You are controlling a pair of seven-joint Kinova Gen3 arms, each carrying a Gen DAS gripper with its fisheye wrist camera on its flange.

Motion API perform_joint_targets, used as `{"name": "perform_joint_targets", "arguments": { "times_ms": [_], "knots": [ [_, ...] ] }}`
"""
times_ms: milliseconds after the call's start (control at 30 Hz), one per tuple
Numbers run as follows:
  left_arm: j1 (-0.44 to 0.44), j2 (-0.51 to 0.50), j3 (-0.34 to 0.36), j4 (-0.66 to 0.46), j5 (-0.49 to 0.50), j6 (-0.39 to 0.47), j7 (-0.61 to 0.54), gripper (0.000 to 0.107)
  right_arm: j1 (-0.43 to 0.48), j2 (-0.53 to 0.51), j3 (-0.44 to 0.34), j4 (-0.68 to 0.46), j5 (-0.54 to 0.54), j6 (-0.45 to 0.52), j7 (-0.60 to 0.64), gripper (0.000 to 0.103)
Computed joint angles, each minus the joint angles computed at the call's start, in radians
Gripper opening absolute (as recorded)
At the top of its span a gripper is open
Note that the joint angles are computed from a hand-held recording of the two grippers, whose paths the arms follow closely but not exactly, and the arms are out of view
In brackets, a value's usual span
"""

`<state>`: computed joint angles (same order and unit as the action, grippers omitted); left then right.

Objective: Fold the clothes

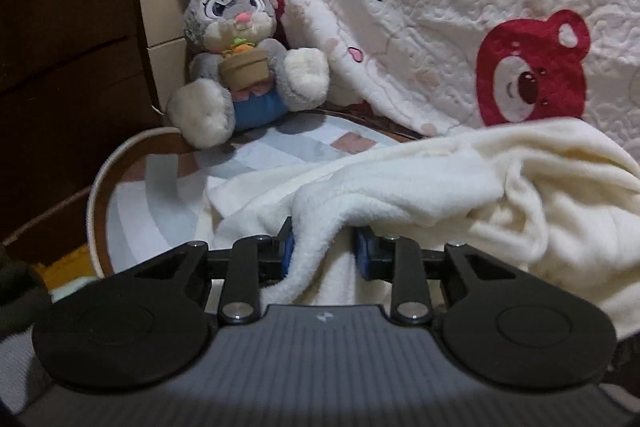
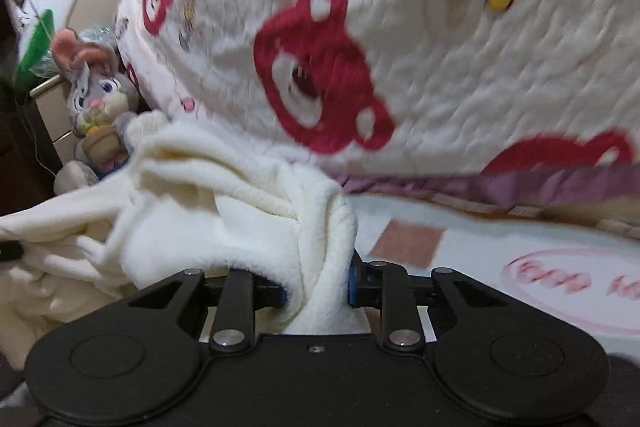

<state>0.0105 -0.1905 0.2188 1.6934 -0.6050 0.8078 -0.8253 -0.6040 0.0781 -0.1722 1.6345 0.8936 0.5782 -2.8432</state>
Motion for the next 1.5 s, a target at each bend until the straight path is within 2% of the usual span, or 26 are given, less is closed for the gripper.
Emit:
{"name": "perform_joint_targets", "arguments": {
  "times_ms": [100, 200, 300, 400, 467, 600, 833, 1000, 1133, 1200, 1267, 1300, 1367, 1433, 1500],
  "knots": [
    [0.012, -0.013, 0.037, 0.013, -0.045, -0.014, 0.003, 0.027, -0.020, -0.066, -0.030, 0.025, 0.043, 0.122, 0.017, 0.026],
    [0.052, -0.038, 0.052, 0.018, -0.076, -0.017, 0.000, 0.026, -0.003, -0.162, -0.091, 0.101, 0.078, 0.191, -0.046, 0.026],
    [0.080, -0.066, 0.070, 0.001, -0.019, -0.006, -0.019, 0.025, 0.022, -0.277, -0.167, 0.191, 0.091, 0.264, -0.131, 0.026],
    [0.105, -0.094, 0.144, -0.005, 0.011, 0.047, -0.054, 0.025, 0.054, -0.380, -0.248, 0.255, 0.062, 0.360, -0.191, 0.026],
    [0.138, -0.116, 0.160, -0.012, 0.064, 0.080, -0.092, 0.025, 0.077, -0.451, -0.300, 0.287, 0.027, 0.423, -0.215, 0.026],
    [0.167, -0.150, 0.208, -0.040, 0.132, 0.127, -0.138, 0.025, 0.108, -0.597, -0.327, 0.307, -0.093, 0.526, -0.184, 0.026],
    [0.118, -0.210, 0.308, -0.128, 0.201, 0.172, -0.172, 0.024, 0.148, -0.813, -0.290, 0.238, -0.175, 0.681, 0.039, 0.026],
    [0.027, -0.250, 0.379, -0.188, 0.281, 0.171, -0.197, 0.023, 0.171, -0.886, -0.234, 0.133, -0.169, 0.728, 0.234, 0.026],
    [-0.012, -0.237, 0.413, -0.259, 0.318, 0.206, -0.266, 0.022, 0.217, -0.891, -0.217, 0.039, -0.145, 0.731, 0.379, 0.026],
    [-0.024, -0.242, 0.401, -0.293, 0.349, 0.202, -0.302, 0.021, 0.221, -0.876, -0.181, -0.034, -0.142, 0.719, 0.452, 0.026],
    [-0.042, -0.254, 0.383, -0.323, 0.392, 0.188, -0.338, 0.009, 0.224, -0.854, -0.151, -0.110, -0.143, 0.703, 0.526, 0.025],
    [-0.056, -0.259, 0.388, -0.336, 0.391, 0.177, -0.334, 0.007, 0.228, -0.842, -0.139, -0.147, -0.142, 0.689, 0.559, 0.025],
    [-0.135, -0.311, 0.403, -0.324, 0.340, 0.126, -0.332, 0.002, 0.232, -0.819, -0.116, -0.216, -0.148, 0.661, 0.617, 0.026],
    [-0.191, -0.323, 0.394, -0.326, 0.321, 0.123, -0.370, 0.002, 0.203, -0.797, -0.067, -0.244, -0.182, 0.619, 0.651, 0.027],
    [-0.172, -0.270, 0.352, -0.341, 0.366, 0.186, -0.381, 0.002, 0.140, -0.768, 0.011, -0.243, -0.237, 0.574, 0.689, 0.028]
  ]
}}
